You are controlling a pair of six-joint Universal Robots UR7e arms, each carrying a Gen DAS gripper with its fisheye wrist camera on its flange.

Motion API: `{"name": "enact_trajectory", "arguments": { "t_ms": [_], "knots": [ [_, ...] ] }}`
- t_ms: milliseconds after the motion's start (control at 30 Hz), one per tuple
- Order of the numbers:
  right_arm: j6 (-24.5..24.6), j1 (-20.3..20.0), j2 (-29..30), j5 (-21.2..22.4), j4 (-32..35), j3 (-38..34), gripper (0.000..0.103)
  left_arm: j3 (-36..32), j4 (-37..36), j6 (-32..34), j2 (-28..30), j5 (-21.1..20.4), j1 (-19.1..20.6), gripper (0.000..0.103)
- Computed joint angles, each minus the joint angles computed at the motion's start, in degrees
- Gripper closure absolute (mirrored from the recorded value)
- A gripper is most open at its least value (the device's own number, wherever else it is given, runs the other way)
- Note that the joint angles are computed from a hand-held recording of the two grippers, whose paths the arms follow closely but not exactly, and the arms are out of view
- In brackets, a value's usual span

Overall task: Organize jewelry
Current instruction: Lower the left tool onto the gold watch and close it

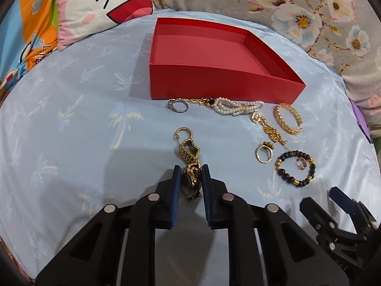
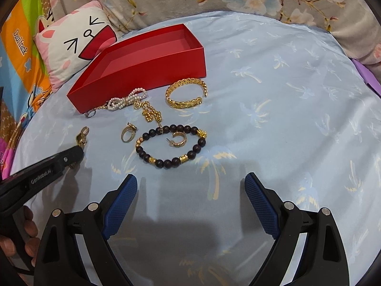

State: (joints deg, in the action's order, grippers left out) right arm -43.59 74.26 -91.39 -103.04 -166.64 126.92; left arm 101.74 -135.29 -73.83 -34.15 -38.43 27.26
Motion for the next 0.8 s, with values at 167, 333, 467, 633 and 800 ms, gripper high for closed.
{"name": "enact_trajectory", "arguments": {
  "t_ms": [167,333,467,633,800],
  "knots": [
    [0.4,0.1,0.5,1.2,1.8,-1.5,0.026,1.0,-0.3,-0.3,-0.8,0.1,-0.7,0.087],
    [2.7,-0.6,1.0,2.8,4.6,-3.9,0.041,2.2,-0.7,-1.1,-1.9,-0.3,-1.3,0.087],
    [3.0,-0.2,2.4,2.1,4.8,-5.1,0.064,2.4,-1.0,-1.1,-1.8,-0.8,-1.3,0.087],
    [1.2,0.8,3.9,0.0,2.0,-4.9,0.072,2.3,-1.4,-0.9,-1.5,-1.3,-1.2,0.087],
    [-0.1,0.9,4.7,-0.9,-1.0,-4.5,0.089,2.4,-2.0,-0.5,-1.4,-1.7,-1.0,0.087]
  ]
}}
